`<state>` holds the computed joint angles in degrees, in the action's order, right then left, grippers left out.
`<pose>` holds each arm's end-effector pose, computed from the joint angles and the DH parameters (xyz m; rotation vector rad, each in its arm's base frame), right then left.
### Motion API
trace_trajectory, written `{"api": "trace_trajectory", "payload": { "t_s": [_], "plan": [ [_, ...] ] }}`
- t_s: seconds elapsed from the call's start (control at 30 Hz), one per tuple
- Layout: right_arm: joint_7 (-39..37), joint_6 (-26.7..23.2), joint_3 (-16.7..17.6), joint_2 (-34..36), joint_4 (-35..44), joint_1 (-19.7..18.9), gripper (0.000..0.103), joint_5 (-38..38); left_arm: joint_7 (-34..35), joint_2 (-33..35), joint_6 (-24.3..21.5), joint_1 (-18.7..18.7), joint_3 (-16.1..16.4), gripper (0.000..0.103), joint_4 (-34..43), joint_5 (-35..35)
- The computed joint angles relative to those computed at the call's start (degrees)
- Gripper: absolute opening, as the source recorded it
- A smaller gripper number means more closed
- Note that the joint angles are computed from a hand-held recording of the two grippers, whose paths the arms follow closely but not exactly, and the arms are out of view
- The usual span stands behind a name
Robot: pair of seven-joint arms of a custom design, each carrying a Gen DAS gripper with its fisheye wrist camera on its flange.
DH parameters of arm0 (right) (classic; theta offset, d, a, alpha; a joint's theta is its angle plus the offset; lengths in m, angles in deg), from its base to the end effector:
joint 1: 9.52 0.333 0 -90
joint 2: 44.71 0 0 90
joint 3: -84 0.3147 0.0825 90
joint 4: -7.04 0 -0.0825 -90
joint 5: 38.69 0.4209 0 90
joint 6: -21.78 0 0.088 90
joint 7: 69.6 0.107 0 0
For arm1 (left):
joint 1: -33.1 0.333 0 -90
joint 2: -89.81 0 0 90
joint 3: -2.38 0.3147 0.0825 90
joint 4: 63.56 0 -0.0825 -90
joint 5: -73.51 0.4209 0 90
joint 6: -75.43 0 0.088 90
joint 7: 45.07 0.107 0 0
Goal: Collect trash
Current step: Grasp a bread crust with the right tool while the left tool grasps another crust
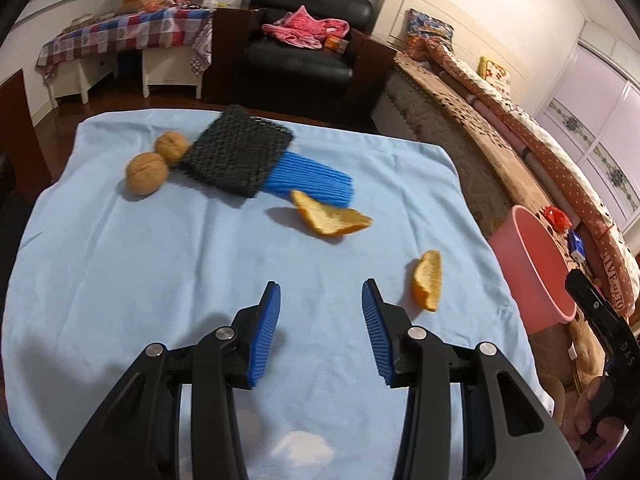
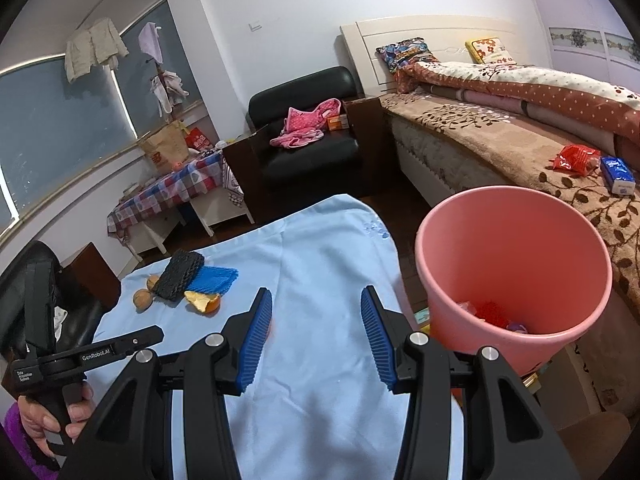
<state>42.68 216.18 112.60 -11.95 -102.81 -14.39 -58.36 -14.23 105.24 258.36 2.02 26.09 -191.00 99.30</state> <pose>0.6412 0.2760 0.3183 -1.6677 1.3680 -0.3031 0.6010 -0.1243 0.3069 -2.1995 1.4699 -0.8548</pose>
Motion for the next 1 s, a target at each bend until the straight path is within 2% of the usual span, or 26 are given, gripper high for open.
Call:
{"api": "trace_trajectory", "payload": {
  "t_s": [0.13,0.23,0.3,0.47,0.57,0.63,0.7,0.8,0.9,1.0],
  "plan": [
    [-0.24,-1.25,3.18,1.62,0.86,-2.28,0.046,-1.36,-1.38,-0.73,1.18,-3.57,4.78,0.043,-2.14,0.58],
    [-2.14,-3.19,5.27,2.89,1.96,-3.15,0.046,-1.33,-0.74,-1.00,1.73,-4.49,6.40,0.043,-3.25,-0.61],
    [-4.13,-4.39,5.74,3.48,2.76,-2.58,0.046,-0.57,0.32,-1.15,2.14,-3.92,6.22,0.043,-3.86,-2.30],
    [-9.28,-9.58,9.39,7.33,6.80,-2.84,0.046,1.30,3.16,-1.37,3.13,-3.94,6.83,0.043,-5.02,-5.95],
    [-11.71,-13.01,8.74,9.37,10.02,-0.56,0.046,3.04,4.75,-1.25,3.66,-4.50,7.61,0.043,-5.31,-8.10],
    [-12.73,-14.67,7.37,10.45,12.23,1.57,0.046,4.36,6.11,-1.14,4.17,-3.24,6.48,0.043,-5.17,-9.54],
    [-13.37,-16.93,5.72,11.85,15.24,3.96,0.046,5.89,7.43,-0.58,4.80,-3.46,6.67,0.043,-4.46,-10.86],
    [-14.73,-19.48,5.28,13.73,18.41,5.28,0.046,8.50,9.44,0.87,5.76,-3.43,6.36,0.043,-2.85,-12.86],
    [-15.79,-21.45,3.87,14.74,20.74,6.98,0.046,10.71,11.65,2.87,5.53,1.59,0.95,0.043,0.41,-14.07],
    [-17.32,-22.54,2.96,15.26,22.11,8.01,0.046,12.76,14.27,5.61,3.40,6.09,-4.15,0.043,4.74,-15.45]
  ]
}}
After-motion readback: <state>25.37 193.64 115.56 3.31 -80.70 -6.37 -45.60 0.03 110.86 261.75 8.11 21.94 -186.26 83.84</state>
